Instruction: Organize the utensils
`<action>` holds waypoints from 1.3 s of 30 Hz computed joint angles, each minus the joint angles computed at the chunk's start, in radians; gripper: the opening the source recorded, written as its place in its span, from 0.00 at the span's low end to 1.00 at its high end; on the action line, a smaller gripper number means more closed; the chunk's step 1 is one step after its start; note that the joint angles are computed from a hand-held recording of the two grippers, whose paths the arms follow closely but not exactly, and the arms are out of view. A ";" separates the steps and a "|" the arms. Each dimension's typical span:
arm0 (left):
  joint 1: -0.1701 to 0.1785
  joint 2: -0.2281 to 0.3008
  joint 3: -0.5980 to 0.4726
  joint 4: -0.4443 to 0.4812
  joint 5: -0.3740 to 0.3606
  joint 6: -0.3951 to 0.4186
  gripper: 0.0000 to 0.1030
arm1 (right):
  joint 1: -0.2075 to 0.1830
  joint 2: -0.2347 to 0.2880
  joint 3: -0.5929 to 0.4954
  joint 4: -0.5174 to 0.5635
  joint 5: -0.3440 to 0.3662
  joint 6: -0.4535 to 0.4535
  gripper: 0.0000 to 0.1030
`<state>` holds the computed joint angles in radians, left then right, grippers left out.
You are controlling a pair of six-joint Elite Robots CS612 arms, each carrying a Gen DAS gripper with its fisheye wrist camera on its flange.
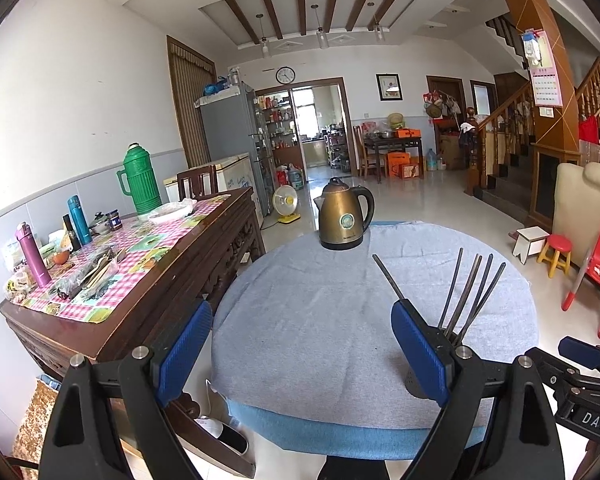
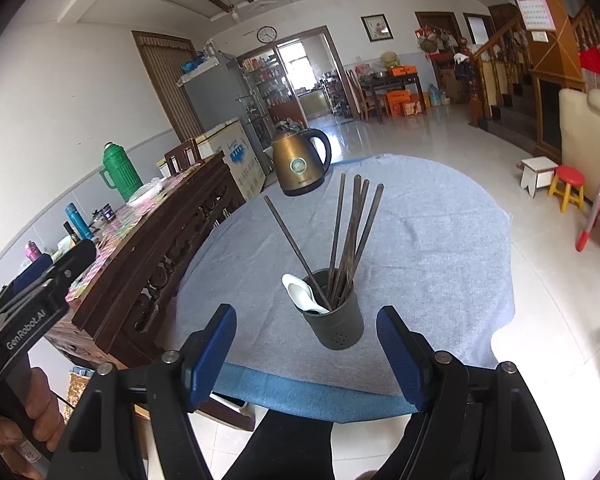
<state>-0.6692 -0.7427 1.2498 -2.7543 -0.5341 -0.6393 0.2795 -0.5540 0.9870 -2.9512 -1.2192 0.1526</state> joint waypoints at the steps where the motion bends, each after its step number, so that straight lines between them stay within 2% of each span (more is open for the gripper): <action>1: -0.001 -0.001 0.002 -0.002 -0.001 0.001 0.89 | 0.000 -0.001 0.001 -0.003 0.000 -0.001 0.74; 12: -0.002 -0.002 0.008 -0.008 -0.001 0.003 0.89 | 0.003 -0.003 0.005 -0.018 -0.004 -0.005 0.74; 26: -0.003 -0.006 0.018 -0.020 0.001 0.007 0.89 | 0.009 -0.015 0.036 -0.096 -0.037 -0.025 0.74; 39: -0.003 -0.012 0.021 -0.010 0.008 0.000 0.89 | 0.011 -0.016 0.039 -0.103 -0.048 -0.039 0.74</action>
